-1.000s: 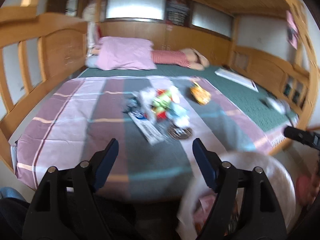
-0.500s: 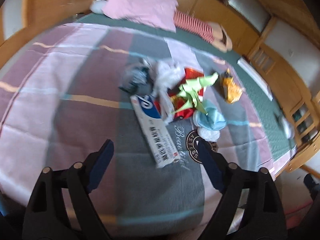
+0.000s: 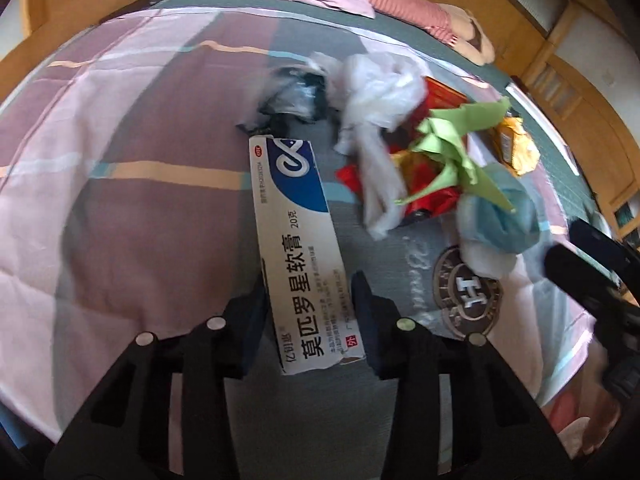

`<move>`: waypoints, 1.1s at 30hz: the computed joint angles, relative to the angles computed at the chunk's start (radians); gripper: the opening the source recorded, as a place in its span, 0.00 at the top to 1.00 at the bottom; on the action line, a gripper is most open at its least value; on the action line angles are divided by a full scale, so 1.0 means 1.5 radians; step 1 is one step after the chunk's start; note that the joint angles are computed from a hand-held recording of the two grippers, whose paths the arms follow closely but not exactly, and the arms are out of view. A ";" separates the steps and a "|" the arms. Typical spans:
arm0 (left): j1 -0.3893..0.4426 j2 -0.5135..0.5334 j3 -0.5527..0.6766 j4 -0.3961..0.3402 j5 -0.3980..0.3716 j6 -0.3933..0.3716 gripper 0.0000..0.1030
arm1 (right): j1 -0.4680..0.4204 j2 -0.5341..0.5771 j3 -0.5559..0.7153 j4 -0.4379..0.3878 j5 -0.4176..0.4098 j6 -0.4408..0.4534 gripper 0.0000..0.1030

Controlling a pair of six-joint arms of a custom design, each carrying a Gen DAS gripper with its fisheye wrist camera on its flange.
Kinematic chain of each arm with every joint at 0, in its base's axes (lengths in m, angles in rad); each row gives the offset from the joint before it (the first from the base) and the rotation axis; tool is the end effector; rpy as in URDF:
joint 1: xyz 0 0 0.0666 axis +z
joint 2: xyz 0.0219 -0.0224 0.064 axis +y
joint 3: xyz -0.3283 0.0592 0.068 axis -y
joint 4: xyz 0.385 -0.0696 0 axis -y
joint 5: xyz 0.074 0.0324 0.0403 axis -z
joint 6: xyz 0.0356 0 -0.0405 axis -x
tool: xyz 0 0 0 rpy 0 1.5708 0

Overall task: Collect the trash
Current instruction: 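Grasp the white ointment box with the left tool while the right grasps the light blue bag, then carry the ointment box and blue bag over the wastebasket and open both tools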

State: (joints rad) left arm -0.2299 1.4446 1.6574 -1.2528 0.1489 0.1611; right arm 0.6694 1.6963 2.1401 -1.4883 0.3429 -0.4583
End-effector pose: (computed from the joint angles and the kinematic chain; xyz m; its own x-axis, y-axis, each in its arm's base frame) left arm 0.4656 -0.1148 0.4519 -0.8767 0.0423 -0.4791 0.1599 0.9651 -0.2075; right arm 0.4249 0.3204 0.5200 -0.8081 -0.1081 -0.5791 -0.1053 0.9937 -0.0385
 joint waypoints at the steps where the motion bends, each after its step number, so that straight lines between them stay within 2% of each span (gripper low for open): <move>1: 0.003 -0.005 -0.004 -0.001 -0.008 0.002 0.59 | -0.004 0.016 0.012 0.002 -0.006 0.007 0.36; 2: 0.007 -0.008 -0.006 -0.001 -0.009 0.004 0.59 | -0.007 0.028 0.022 0.000 -0.010 0.006 0.36; 3: 0.012 -0.014 -0.011 0.000 -0.008 0.007 0.59 | -0.012 0.038 0.029 0.001 -0.020 0.000 0.44; 4: 0.017 -0.017 -0.014 0.001 -0.006 0.009 0.59 | -0.016 0.043 0.034 0.001 -0.029 -0.004 0.58; 5: 0.021 -0.020 -0.017 0.002 -0.004 0.011 0.59 | -0.020 0.048 0.040 -0.004 -0.042 -0.011 0.66; 6: 0.023 -0.023 -0.020 0.003 -0.003 0.011 0.60 | -0.022 0.046 0.038 -0.004 -0.043 -0.018 0.78; 7: 0.024 -0.025 -0.021 0.003 -0.003 0.009 0.60 | -0.022 0.039 0.030 0.001 -0.042 -0.025 0.84; 9: 0.025 -0.033 -0.027 0.007 -0.003 0.006 0.60 | -0.022 0.000 -0.011 0.033 -0.042 -0.050 0.88; 14: 0.024 -0.072 -0.052 0.045 0.015 0.010 0.66 | -0.013 -0.100 -0.091 0.109 -0.025 -0.107 0.89; 19: 0.037 -0.135 -0.091 0.084 0.034 0.014 0.69 | 0.027 -0.169 -0.116 0.112 0.008 -0.118 0.89; 20: 0.046 -0.146 -0.098 0.088 0.050 0.021 0.75 | 0.038 -0.183 -0.125 0.115 0.019 -0.117 0.89; 24: 0.112 -0.208 -0.150 0.128 0.215 0.109 0.76 | 0.089 -0.257 -0.183 0.135 0.059 -0.134 0.89; 25: 0.120 -0.216 -0.157 0.137 0.228 0.118 0.76 | 0.097 -0.271 -0.196 0.138 0.065 -0.141 0.89; 29: 0.119 -0.218 -0.159 0.119 0.203 0.113 0.76 | 0.125 -0.310 -0.237 0.115 0.090 -0.191 0.89; 33: 0.082 -0.216 -0.155 0.109 0.111 0.060 0.77 | 0.145 -0.341 -0.276 0.111 0.109 -0.230 0.89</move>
